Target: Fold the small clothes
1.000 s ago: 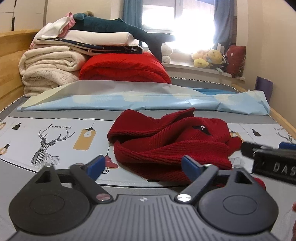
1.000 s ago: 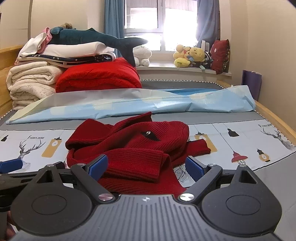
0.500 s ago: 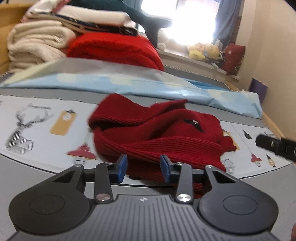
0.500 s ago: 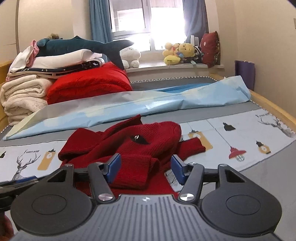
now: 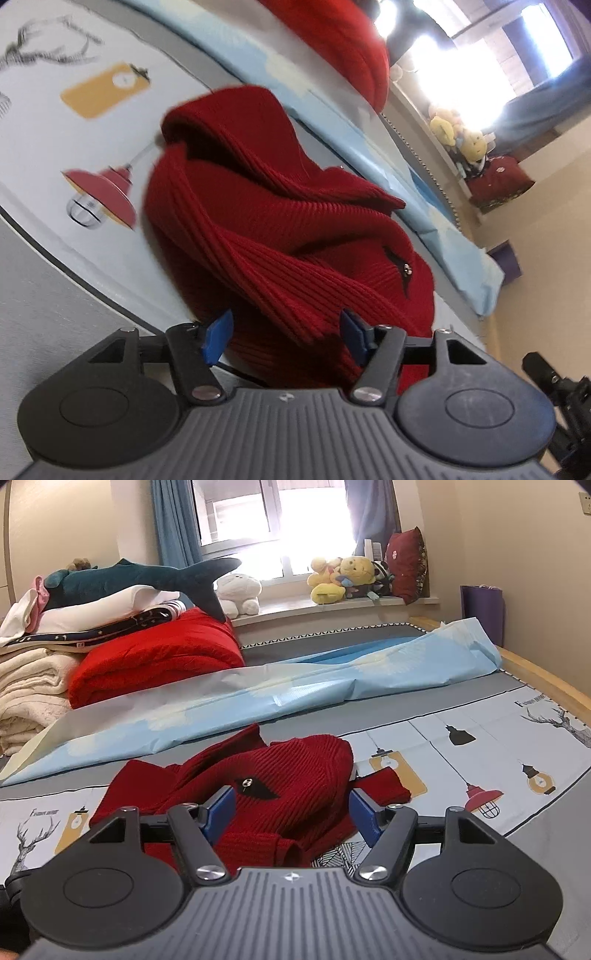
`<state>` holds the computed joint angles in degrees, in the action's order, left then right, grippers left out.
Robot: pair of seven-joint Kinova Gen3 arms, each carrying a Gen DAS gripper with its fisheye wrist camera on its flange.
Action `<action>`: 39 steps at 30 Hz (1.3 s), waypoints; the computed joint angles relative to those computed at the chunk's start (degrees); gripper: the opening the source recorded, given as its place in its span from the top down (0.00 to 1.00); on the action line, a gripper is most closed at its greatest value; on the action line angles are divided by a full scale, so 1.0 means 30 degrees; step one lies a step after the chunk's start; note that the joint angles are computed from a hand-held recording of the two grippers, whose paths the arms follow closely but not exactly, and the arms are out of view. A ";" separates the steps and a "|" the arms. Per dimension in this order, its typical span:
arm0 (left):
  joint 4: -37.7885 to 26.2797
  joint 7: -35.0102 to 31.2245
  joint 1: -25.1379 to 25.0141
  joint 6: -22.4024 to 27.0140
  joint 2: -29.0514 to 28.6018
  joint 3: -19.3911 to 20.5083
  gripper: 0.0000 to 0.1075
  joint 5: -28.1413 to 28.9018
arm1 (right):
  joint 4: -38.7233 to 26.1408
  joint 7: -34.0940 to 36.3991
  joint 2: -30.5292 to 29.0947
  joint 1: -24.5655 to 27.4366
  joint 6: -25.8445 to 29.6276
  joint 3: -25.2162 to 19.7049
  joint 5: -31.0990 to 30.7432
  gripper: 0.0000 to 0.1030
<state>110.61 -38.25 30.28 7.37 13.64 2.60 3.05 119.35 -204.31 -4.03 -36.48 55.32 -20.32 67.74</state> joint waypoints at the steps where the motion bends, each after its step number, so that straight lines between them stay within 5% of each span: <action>1: -0.0127 -0.0497 -0.0825 -0.0054 0.0220 0.0885 0.37 0.0237 | 0.0002 0.0013 0.0029 0.0059 -0.0098 0.0079 0.0015 0.32; 3: -0.0776 -0.1627 -0.1823 0.0425 0.0696 0.1964 0.37 0.0690 | 0.0075 -0.0004 0.0038 0.0163 -0.0265 0.0184 0.0107 0.32; 6: -0.1062 -0.2350 -0.1722 0.0143 0.1015 0.1798 0.37 0.0468 | 0.0239 -0.0056 -0.0023 0.0222 -0.0253 0.0201 0.0255 0.32; 9: -0.1181 -0.2885 -0.2019 0.0078 0.1169 0.2035 0.57 0.0919 | 0.0344 0.0096 -0.0174 0.0253 -0.0047 0.0149 0.0170 0.32; 11: -0.1113 -0.3619 -0.3159 0.0393 0.0998 0.3121 0.80 0.1361 | 0.0424 0.0146 -0.0327 0.0237 0.0330 0.0008 0.0133 0.32; 13: -0.1175 -0.3980 -0.3376 0.1139 0.0517 0.3202 0.86 0.1369 | 0.0409 0.0200 -0.0473 0.0239 0.0697 -0.0108 -0.0011 0.32; 18: -0.1186 -0.4267 -0.0870 0.3884 -0.1574 0.0181 0.88 -0.0528 | 0.0333 0.0080 -0.0817 0.0073 0.1674 -0.0606 -0.0364 0.32; 23: -0.0411 -0.7893 -0.4056 0.6666 -0.3987 0.2083 0.90 0.0917 | 0.0429 0.0162 -0.1137 -0.0406 0.2538 -0.1296 -0.0917 0.30; 27: 0.0496 -0.9936 -0.4705 0.8454 -0.6118 0.2088 0.91 0.0293 | 0.0766 -0.0106 -0.1824 -0.0308 0.2155 -0.1463 -0.1876 0.29; 33: 0.1157 -1.3964 -0.2403 1.1496 -0.9369 -0.0835 0.91 -0.0510 | 0.0949 0.0673 -0.2229 0.0453 0.1128 -0.1208 -0.3713 0.29; 35: 0.1237 -1.4071 -0.3266 1.2963 -1.0214 -0.0410 0.93 -0.1794 | 0.1025 0.1109 -0.2360 0.0903 -0.0026 -0.0800 -0.4648 0.29; 39: 0.1140 -1.4039 -0.6805 1.5499 -0.9734 0.2691 0.98 -0.4901 | 0.0935 0.3195 -0.1972 0.1855 -0.2656 0.0259 -0.7221 0.29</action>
